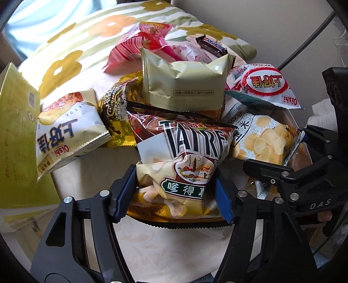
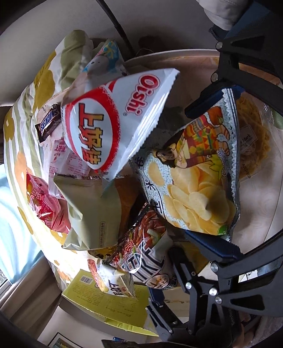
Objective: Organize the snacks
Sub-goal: 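Grasp the TATRE bag with the left gripper while the right grasps the corn chip bag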
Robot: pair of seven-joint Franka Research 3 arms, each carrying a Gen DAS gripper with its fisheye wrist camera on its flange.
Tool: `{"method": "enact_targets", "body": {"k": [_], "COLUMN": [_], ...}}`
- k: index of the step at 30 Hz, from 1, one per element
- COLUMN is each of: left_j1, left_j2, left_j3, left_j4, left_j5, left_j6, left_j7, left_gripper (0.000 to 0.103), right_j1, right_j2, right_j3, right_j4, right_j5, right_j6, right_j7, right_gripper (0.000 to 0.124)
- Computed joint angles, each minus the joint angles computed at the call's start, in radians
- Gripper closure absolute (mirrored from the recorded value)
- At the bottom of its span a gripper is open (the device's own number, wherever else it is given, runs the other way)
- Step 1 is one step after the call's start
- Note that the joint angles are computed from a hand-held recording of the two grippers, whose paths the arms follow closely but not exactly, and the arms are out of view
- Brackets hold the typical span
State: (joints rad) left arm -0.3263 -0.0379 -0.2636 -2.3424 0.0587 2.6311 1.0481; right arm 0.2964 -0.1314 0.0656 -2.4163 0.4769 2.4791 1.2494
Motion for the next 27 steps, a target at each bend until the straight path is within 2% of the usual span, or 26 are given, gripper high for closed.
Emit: {"method": "enact_targets", "body": {"k": [10, 16, 27], "left_j1": [-0.009, -0.014, -0.013], "left_j2": [-0.048, -0.103, -0.248], "left_j3": [-0.003, -0.005, -0.013], "left_j4": [-0.023, -0.047, -0.112], "left_j5": [0.02, 0.053, 0.121], "left_j6": [-0.007, -0.022, -0.054], "left_j7": [-0.019, -0.074, -0.227], "left_gripper": [0.045, 0.045, 0.045], "right_j1": [0.006, 0.014, 0.035], "right_j2": [-0.037, -0.071, -0.148], "right_j3": [0.004, -0.007, -0.024], "right_j4": [-0.039, -0.061, -0.082], "right_j5": [-0.002, 0.037, 0.126], "right_j6": [0.028, 0.044, 0.01], "right_j7": [0.023, 0.008, -0.075], "right_gripper": [0.056, 0.067, 0.072]}}
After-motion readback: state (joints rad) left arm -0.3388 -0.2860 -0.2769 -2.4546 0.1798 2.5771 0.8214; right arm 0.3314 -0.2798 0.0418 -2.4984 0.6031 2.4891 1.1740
